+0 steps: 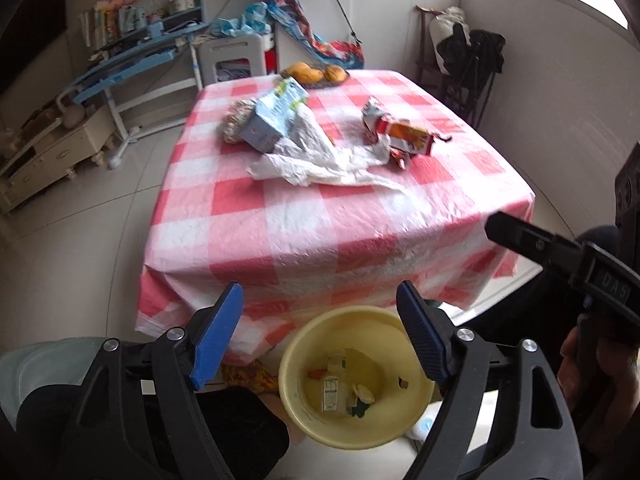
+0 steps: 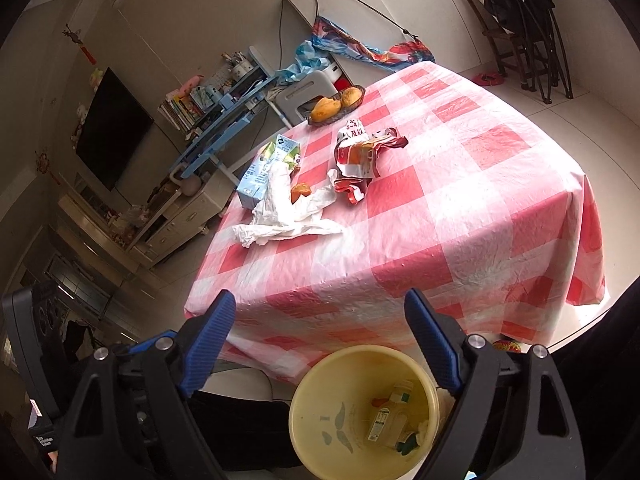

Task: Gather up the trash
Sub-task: 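Move both tools back toward the table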

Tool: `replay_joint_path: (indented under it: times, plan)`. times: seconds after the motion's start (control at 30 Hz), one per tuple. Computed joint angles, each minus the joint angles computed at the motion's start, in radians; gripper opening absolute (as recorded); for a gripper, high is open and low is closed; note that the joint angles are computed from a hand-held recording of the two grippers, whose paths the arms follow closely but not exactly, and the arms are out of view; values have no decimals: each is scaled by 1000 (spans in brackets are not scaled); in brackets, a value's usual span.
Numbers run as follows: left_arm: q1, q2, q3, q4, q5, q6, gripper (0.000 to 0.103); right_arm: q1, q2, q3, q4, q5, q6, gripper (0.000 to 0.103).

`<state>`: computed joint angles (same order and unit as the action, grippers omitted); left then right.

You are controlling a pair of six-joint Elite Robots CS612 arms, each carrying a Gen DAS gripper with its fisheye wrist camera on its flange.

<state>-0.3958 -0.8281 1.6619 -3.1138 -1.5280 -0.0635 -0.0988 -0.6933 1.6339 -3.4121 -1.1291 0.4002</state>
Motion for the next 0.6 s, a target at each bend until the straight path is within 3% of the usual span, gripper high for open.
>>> replay_joint_path:
  times: [0.2, 0.6]
  plan:
    - [11, 3, 5, -100, 64, -105, 80, 8, -5, 6, -12, -25, -36, 85]
    - [7, 9, 11, -163, 127, -133, 82, 25, -8, 5, -21, -62, -120, 88]
